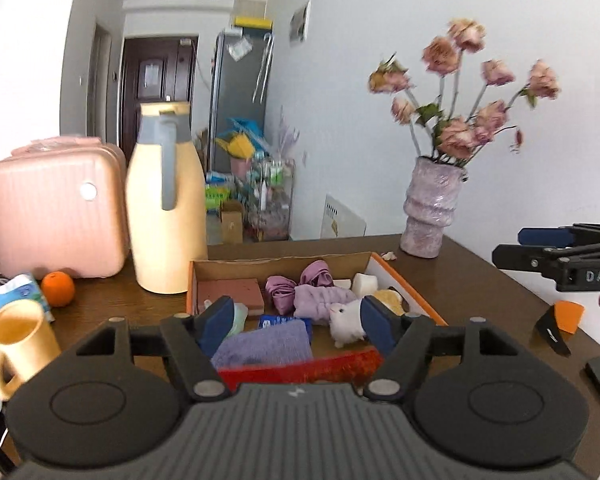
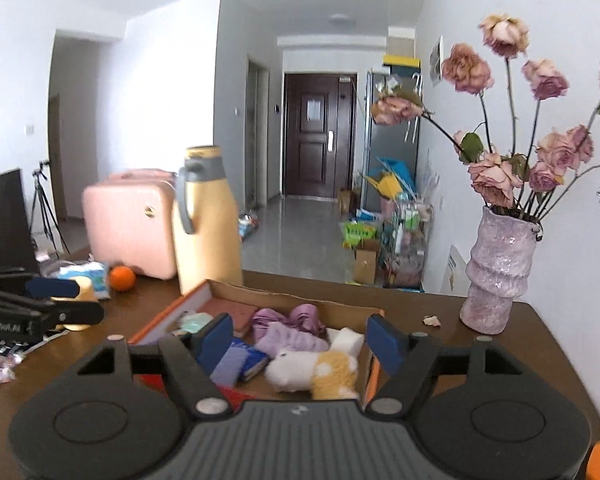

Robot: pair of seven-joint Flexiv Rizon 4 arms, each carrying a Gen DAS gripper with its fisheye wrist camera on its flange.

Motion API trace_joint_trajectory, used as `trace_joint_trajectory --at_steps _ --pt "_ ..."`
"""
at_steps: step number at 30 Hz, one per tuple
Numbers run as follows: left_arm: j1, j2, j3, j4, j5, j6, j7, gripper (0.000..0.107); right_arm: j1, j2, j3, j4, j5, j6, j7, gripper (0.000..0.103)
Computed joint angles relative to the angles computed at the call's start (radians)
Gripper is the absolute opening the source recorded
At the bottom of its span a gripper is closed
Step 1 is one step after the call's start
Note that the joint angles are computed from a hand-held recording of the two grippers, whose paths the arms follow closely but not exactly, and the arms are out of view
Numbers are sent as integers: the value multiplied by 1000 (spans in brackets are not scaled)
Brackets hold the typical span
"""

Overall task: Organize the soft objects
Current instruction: 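Withdraw both tools from the box toward the light blue plush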

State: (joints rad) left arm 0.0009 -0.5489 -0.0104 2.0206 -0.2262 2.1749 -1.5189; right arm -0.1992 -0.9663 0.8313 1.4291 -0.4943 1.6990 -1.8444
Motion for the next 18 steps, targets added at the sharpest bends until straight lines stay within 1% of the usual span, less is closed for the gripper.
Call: trace_joint_trajectory --at_steps 2,4,7,8,11,12,13,15,16,18 --pt "-47 7 29 81 -19 103 -4 73 -58 12 29 105 -5 81 -10 77" --pt "-89 10 43 172 -41 210 -6 76 -87 36 10 211 -9 186 -1 80" --pt "-117 6 30 298 -48 333 -39 76 -142 54 -5 376 -25 333 7 81" --pt "-127 2 25 335 -56 369 -54 76 -168 54 0 423 -42 364 16 82" --pt "-190 -19 13 439 -138 478 -99 76 -244 51 4 564 -105 438 44 82" --pt "-207 -28 11 465 -159 514 -115 76 -255 53 -6 599 -118 462 50 82" --pt "-220 -35 5 491 -179 541 -137 76 -261 56 -19 633 -122 488 55 82" --pt "-224 -36 -7 529 -184 550 -173 76 -285 57 -35 688 -163 503 84 82" --pt "-232 -35 -8 539 -191 547 -172 76 -302 55 -41 706 -203 493 101 82" --pt "-253 -38 -3 546 -223 545 -162 76 -286 73 -76 729 -217 504 111 82"
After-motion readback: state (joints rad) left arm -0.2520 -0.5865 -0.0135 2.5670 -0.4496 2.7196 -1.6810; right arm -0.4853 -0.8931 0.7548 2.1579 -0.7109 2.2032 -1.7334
